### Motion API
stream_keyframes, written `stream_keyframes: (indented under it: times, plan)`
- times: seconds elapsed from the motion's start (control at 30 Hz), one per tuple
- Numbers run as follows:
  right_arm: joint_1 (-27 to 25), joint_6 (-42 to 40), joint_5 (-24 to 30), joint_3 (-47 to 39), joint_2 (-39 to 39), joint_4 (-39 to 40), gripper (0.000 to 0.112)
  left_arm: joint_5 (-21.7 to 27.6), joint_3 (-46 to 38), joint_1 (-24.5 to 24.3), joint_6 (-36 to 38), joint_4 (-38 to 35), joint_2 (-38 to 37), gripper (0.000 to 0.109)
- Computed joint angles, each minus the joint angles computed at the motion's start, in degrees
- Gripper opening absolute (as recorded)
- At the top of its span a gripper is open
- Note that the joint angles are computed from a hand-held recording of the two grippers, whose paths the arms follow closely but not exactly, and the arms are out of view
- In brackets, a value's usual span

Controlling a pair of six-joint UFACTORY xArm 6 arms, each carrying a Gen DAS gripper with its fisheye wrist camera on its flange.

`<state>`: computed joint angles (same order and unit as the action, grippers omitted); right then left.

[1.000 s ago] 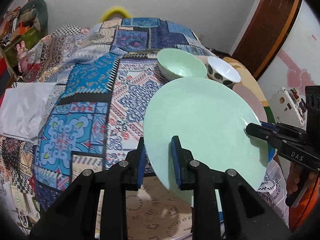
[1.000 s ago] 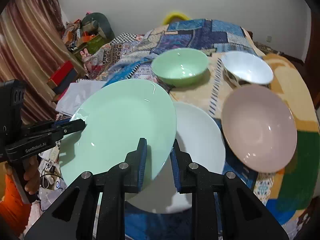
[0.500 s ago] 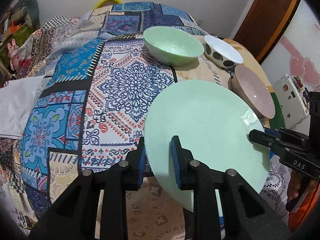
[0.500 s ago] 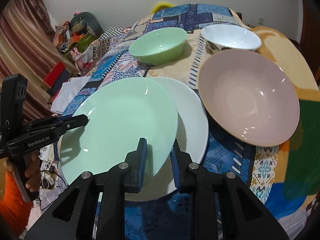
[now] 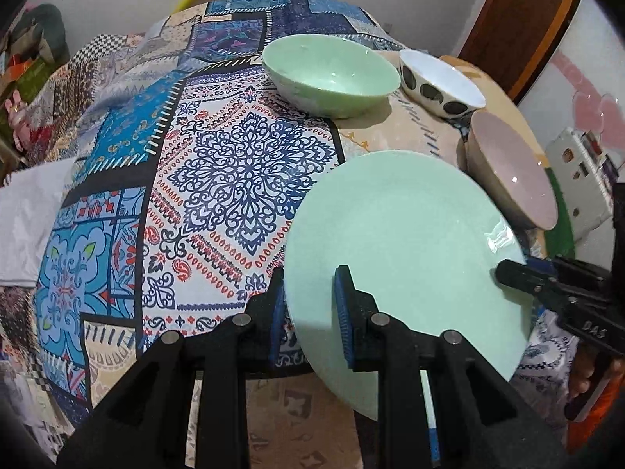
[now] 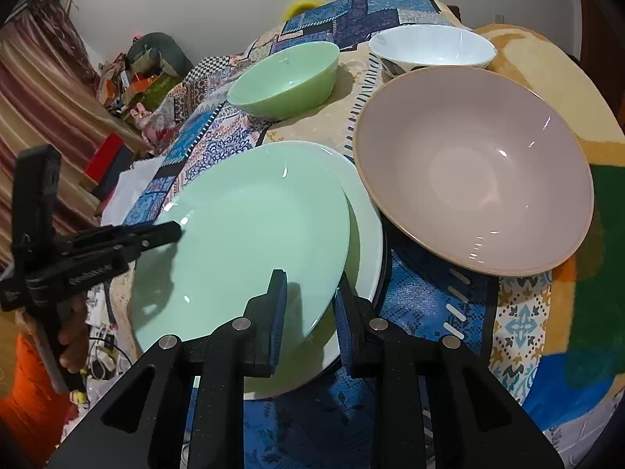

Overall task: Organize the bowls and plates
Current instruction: 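Lift the light green plate and lower it onto the white plate, then open both tools, release the light green plate and move toward the pink plate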

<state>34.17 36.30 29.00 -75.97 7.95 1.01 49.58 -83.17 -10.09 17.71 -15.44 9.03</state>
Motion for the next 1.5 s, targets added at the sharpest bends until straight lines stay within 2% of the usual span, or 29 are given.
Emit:
stream_keyframes:
  times: [0.2, 0.43, 0.53, 0.7, 0.87, 0.93, 1.1, 1.23, 1.33, 1.5]
  plan:
    - [0.1, 0.0, -1.4, 1.4, -0.8, 0.3, 0.023, -1.1, 1.0, -0.6, -0.2, 1.6, 0.3, 0.024]
    - [0.1, 1.1, -0.8, 1.2, -1.1, -1.5, 0.022, 0.0, 0.3, -0.2, 0.3, 0.2, 0.6, 0.024]
    - [0.2, 2.9, -0.2, 1.4, -1.7, -4.1, 0.023, 0.7, 0.3, 0.1, 0.5, -0.8, 0.2, 0.024]
    - [0.5, 9.8, 2.0, 2.2, -4.5, -14.6, 0.023, -1.4, 2.5, 0.5, 0.7, -1.4, -2.9, 0.024]
    - [-0.2, 13.7, 2.5, 3.2, -6.9, -19.9, 0.023, -3.5, 3.7, 0.2, 1.5, -2.8, -6.1, 0.036]
    - [-0.7, 15.4, 2.6, 3.4, -7.8, -22.1, 0.025, -4.9, 4.0, -0.4, 2.1, -3.2, -7.1, 0.045]
    - [-2.0, 20.6, 3.3, 3.8, -9.7, -28.1, 0.04, -7.9, 3.2, -2.5, 3.0, -3.9, -8.0, 0.059]
    - [-3.1, 24.7, 4.8, 3.7, -10.5, -32.6, 0.052, -9.3, 0.8, -4.6, 4.0, -4.5, -6.5, 0.071]
    - [-4.5, 26.9, 4.9, 4.8, -11.5, -34.1, 0.055, -9.3, -1.9, -6.2, 4.2, -4.8, -4.0, 0.079]
    - [-6.3, 28.3, 5.1, 6.6, -12.5, -34.2, 0.057, -6.3, -8.2, -8.4, 2.2, -3.8, 2.1, 0.081]
